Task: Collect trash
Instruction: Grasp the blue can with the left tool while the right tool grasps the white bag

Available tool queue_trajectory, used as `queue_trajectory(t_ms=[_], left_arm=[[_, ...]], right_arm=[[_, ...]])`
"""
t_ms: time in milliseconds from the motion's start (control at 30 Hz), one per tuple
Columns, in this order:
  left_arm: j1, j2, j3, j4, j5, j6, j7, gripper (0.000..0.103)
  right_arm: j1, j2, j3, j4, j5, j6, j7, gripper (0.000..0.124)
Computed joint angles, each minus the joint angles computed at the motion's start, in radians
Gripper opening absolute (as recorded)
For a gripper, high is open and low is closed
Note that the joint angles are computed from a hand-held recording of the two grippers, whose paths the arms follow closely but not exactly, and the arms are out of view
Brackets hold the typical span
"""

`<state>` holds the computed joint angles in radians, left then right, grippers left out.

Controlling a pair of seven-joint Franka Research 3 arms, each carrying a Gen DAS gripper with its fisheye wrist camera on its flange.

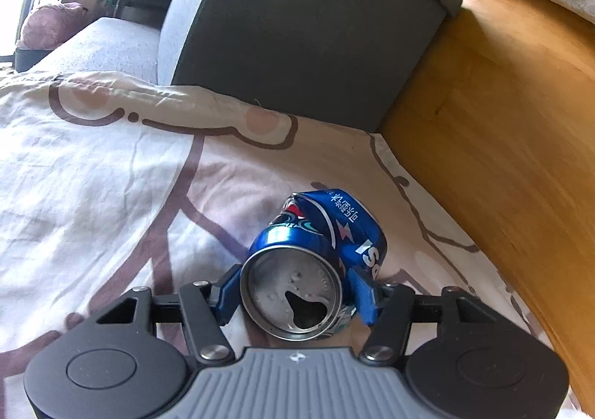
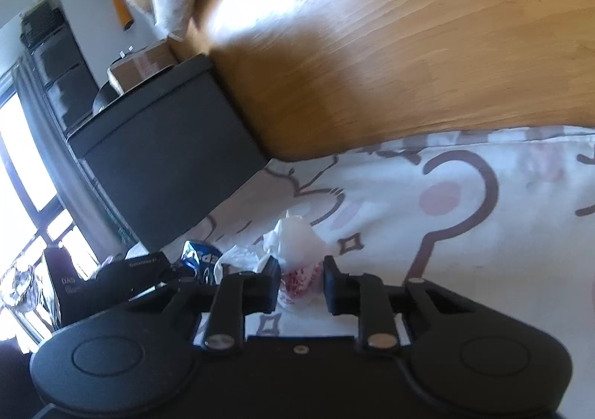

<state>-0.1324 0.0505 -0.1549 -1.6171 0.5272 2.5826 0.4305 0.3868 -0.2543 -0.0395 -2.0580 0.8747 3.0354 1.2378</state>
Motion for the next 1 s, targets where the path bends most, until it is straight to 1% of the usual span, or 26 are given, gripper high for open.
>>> queue_trajectory(t_ms=[67,133,233,300,400,500,667,767,833,933,1000], left_arm=[[0.004,-0.033,-0.002,-0.034,-0.038,0.006,0.022,0.061],[0.009,-0.080,-0.005,-0.084,-0.104,0.008,0.061,0.061],[0.009,-0.160,-0.005,-0.158,-0.202,-0.011,0.157,0.061],[0.004,-0.217,-0.001,-0.205,-0.268,-0.037,0.215,0.061],[-0.009,-0.294,0.006,-0.258,-0.349,-0.096,0.298,0.061],[-0.029,-0.364,0.020,-0.312,-0.422,-0.125,0.377,0.061],[-0.068,-0.472,0.048,-0.395,-0.529,-0.159,0.484,0.061],[-0.089,-0.535,0.063,-0.444,-0.586,-0.183,0.524,0.061],[-0.101,-0.578,0.071,-0.478,-0.618,-0.194,0.538,0.061],[-0.117,-0.644,0.077,-0.532,-0.654,-0.199,0.541,0.061],[-0.130,-0.683,0.083,-0.561,-0.677,-0.211,0.542,0.061]], right_arm=[[0.000,-0.007,0.003,-0.004,-0.010,-0.008,-0.003,0.024],[0.001,-0.008,0.005,-0.006,-0.015,-0.011,-0.001,0.023],[-0.019,-0.011,0.025,-0.014,-0.056,-0.010,0.039,0.023],[-0.024,-0.016,0.033,-0.022,-0.079,-0.006,0.062,0.022],[-0.059,-0.032,0.074,-0.044,-0.166,-0.001,0.137,0.021],[-0.111,-0.057,0.125,-0.073,-0.284,-0.010,0.246,0.020],[-0.131,-0.124,0.155,-0.133,-0.388,-0.026,0.372,0.020],[-0.137,-0.189,0.166,-0.178,-0.426,-0.056,0.440,0.020],[-0.159,-0.246,0.187,-0.210,-0.455,-0.105,0.509,0.020],[-0.148,-0.353,0.193,-0.274,-0.484,-0.172,0.559,0.020],[-0.128,-0.429,0.186,-0.317,-0.495,-0.232,0.573,0.020]])
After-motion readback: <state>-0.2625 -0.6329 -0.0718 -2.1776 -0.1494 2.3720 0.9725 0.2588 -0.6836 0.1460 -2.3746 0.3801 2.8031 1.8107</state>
